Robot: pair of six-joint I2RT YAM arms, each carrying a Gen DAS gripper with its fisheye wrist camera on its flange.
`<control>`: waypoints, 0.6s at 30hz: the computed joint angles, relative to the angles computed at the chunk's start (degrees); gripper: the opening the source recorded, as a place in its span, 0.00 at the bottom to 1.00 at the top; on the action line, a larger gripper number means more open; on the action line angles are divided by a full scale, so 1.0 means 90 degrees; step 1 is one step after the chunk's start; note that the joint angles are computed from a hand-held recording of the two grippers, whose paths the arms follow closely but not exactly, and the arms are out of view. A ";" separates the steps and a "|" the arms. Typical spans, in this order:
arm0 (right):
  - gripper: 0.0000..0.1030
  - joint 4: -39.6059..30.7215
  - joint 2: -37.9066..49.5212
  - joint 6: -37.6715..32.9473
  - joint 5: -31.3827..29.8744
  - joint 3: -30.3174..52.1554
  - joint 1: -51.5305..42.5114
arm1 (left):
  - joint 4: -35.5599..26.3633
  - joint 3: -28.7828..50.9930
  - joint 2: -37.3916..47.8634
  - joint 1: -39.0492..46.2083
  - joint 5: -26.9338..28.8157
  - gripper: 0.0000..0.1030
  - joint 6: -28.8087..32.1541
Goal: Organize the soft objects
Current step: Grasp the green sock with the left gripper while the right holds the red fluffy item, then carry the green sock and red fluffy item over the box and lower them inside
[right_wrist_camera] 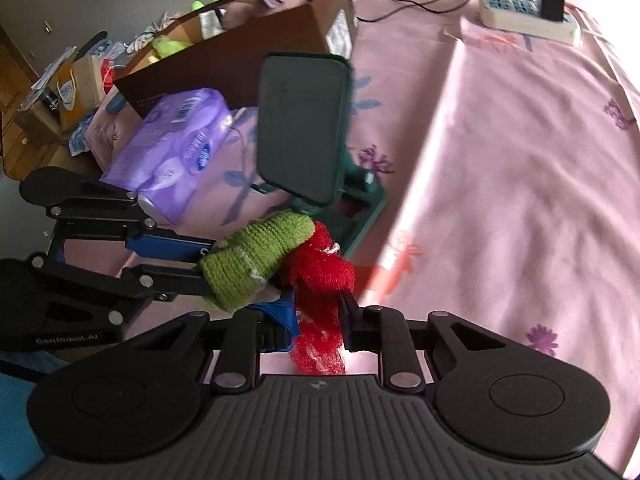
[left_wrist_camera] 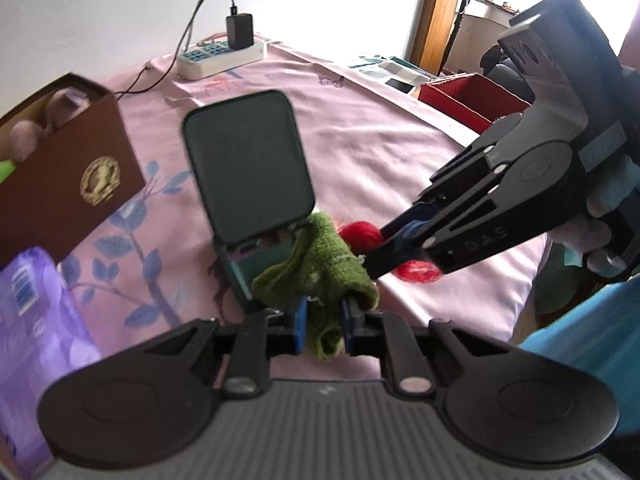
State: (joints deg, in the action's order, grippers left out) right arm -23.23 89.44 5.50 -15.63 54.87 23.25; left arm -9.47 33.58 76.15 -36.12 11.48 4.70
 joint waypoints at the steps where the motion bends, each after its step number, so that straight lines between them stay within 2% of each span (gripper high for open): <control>1: 0.02 0.0055 -0.0037 0.0064 0.0122 0.0005 0.0116 | -0.0040 -0.0105 -0.0163 0.0084 0.0039 0.14 0.0021; 4: 0.02 0.0169 -0.0057 0.0289 0.0372 0.0135 0.0435 | -0.0201 -0.0355 -0.0687 0.0481 0.0246 0.14 0.0136; 9: 0.02 0.0145 0.0149 0.0522 0.0342 0.0507 0.0874 | -0.0706 -0.0565 -0.1607 0.1330 0.0640 0.14 0.0438; 18: 0.02 0.0802 0.0599 0.1345 0.0666 0.1336 0.1611 | -0.1859 -0.0433 -0.2508 0.3265 0.1718 0.14 0.1673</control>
State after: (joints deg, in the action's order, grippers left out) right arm -16.01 94.83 17.61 -9.64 66.90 37.74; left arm -26.20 29.68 53.58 -6.74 26.95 19.75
